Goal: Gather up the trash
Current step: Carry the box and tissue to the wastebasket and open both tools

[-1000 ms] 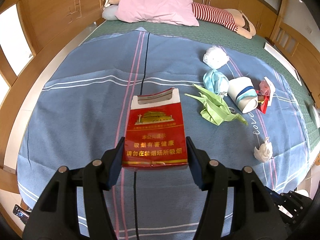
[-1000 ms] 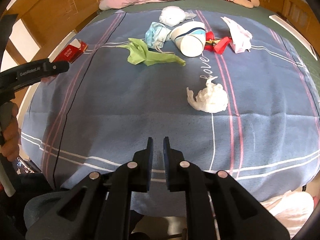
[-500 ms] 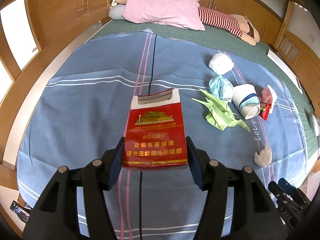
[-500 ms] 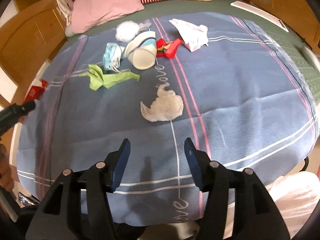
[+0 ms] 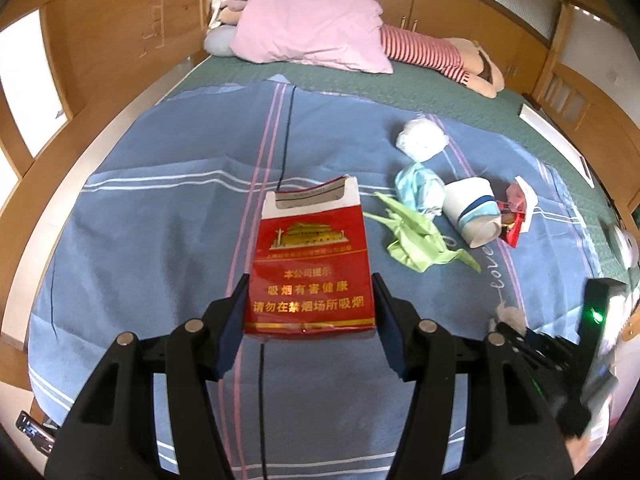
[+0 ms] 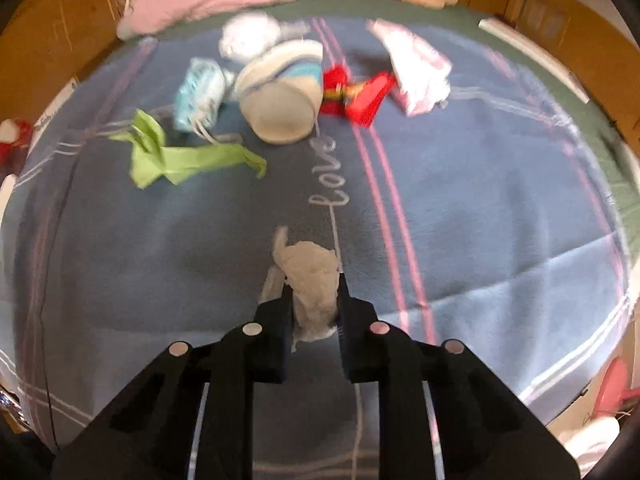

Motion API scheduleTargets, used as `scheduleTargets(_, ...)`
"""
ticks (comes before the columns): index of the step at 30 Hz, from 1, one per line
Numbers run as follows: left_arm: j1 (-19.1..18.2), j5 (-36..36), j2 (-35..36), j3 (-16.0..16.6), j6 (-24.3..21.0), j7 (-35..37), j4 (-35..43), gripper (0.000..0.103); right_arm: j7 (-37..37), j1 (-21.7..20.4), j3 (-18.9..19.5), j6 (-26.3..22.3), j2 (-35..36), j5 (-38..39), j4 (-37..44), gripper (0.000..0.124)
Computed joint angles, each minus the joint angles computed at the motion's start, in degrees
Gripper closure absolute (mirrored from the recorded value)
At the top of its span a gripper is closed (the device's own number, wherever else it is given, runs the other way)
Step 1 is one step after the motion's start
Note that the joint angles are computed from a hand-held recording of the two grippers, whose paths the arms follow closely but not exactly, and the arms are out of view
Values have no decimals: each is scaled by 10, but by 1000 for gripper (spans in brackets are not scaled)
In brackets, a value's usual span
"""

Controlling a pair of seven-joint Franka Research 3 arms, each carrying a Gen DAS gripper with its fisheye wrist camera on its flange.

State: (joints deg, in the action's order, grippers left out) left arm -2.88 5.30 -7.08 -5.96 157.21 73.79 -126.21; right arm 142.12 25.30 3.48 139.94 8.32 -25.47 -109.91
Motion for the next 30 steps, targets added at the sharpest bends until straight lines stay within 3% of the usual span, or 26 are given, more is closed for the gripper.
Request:
scheduleTargets(5,5,52,-25,-14,40,-24,-25,45,6,-17,16,70,-122,-21,-109,104)
scheduleTargets(8,14,105,-86,-36,15,-97,-59,45,-11,-36,29,80,-206,0,-175,104)
scheduleTargets(11,-32,79,-152,-28,19,-88,-109,44,-20,-55,41,63,-287,18,-236,104)
scheduleTargets(15,-58,100,-215,-58,21,-107,-147,44,-41,-73,56,38,-384,52,-295,104)
scheduleTargets(18,-104,91,-239,-55,18,-90,-159,44,-69,-80,63,19,-458,79,-335,104)
scheduleTargets(22,-131,97,-257,-70,7,-86,-162,44,-112,-85,70,-11,-544,114,-383,104)
scheduleTargets(28,-173,83,-277,-70,-2,-75,-162,44,-173,-93,60,-79,-611,185,-435,104)
scheduleTargets(30,-182,82,-280,-71,-2,-69,-162,44,-194,-88,54,-113,-610,222,-447,98)
